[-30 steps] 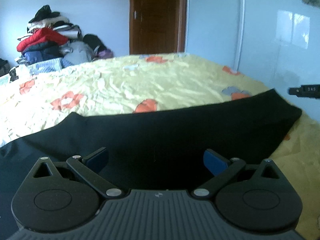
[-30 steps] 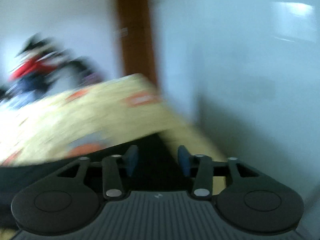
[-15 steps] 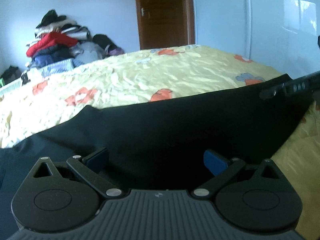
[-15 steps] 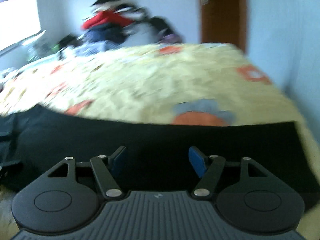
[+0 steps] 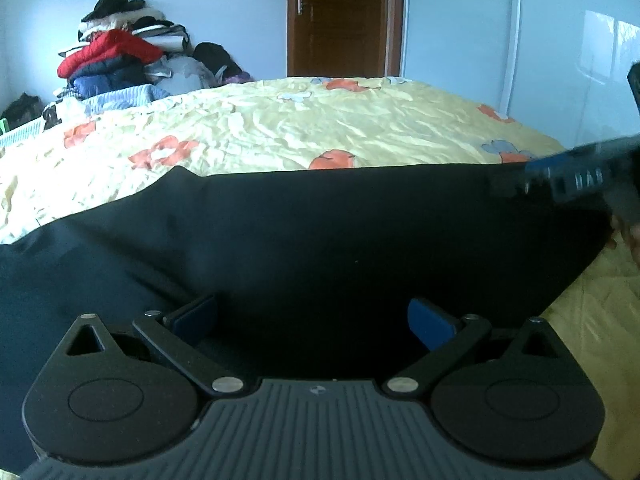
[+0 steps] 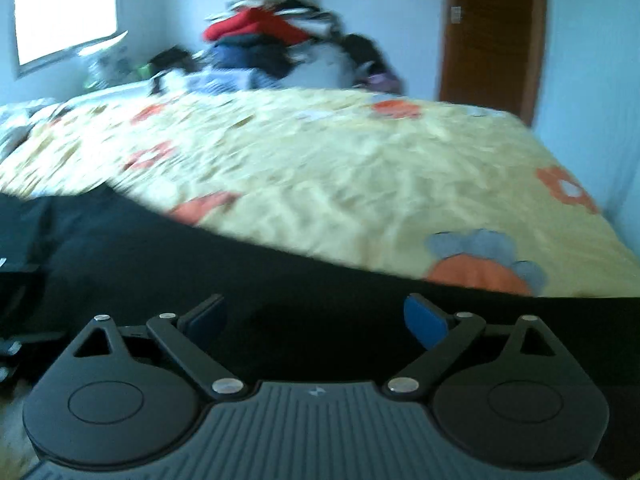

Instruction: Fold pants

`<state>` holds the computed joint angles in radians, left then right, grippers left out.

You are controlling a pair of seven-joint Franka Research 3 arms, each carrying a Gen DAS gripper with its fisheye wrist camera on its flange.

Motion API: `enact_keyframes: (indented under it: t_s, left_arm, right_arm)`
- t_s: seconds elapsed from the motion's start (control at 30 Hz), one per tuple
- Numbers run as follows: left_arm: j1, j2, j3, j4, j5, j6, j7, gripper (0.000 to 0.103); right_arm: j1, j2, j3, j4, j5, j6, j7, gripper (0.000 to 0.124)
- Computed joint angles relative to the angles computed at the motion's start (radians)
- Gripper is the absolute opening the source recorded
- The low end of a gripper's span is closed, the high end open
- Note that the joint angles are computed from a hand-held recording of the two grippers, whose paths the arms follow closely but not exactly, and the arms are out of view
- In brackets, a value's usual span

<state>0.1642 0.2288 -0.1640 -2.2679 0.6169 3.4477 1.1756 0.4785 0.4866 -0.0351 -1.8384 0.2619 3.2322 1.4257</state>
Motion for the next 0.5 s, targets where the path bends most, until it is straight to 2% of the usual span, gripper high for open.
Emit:
enact_keyframes:
  t_s: [0.03,0.07,0.1,0.2,0.33,0.4,0.5]
  left_arm:
    - [-0.003,-0.002,0.002,-0.002,-0.002,0.0,0.002,0.103]
    - [-0.006,-0.003,0.005,-0.003,-0.004,0.0,0.004,0.103]
    - [-0.001,-0.002,0.001,-0.003,0.0,-0.001,0.0,0.103]
    - [0.035,0.002,-0.029,0.005,0.035,-0.005,-0.031,0.103]
    - [0.035,0.002,-0.028,0.007,0.045,-0.005,-0.042,0.103]
    - [0.035,0.002,-0.027,0.007,0.048,-0.005,-0.047,0.103]
    - [0.026,0.001,-0.019,0.007,0.045,-0.004,-0.042,0.103]
  right_arm:
    - [0.016,0.007,-0.014,0.015,-0.008,-0.036,-0.002,0.096]
    - [0.06,0.029,-0.063,0.042,-0.027,-0.076,0.018,0.101]
    - [0.099,0.048,-0.106,0.054,-0.039,-0.06,0.041,0.103]
    - [0.142,0.083,-0.157,0.082,-0.027,-0.031,0.112,0.103]
    - [0.269,0.119,-0.304,0.096,-0.035,-0.02,0.19,0.103]
    - [0.297,0.123,-0.333,0.087,-0.031,-0.003,0.207,0.103]
    - [0.305,0.126,-0.34,0.084,-0.023,0.002,0.208,0.103]
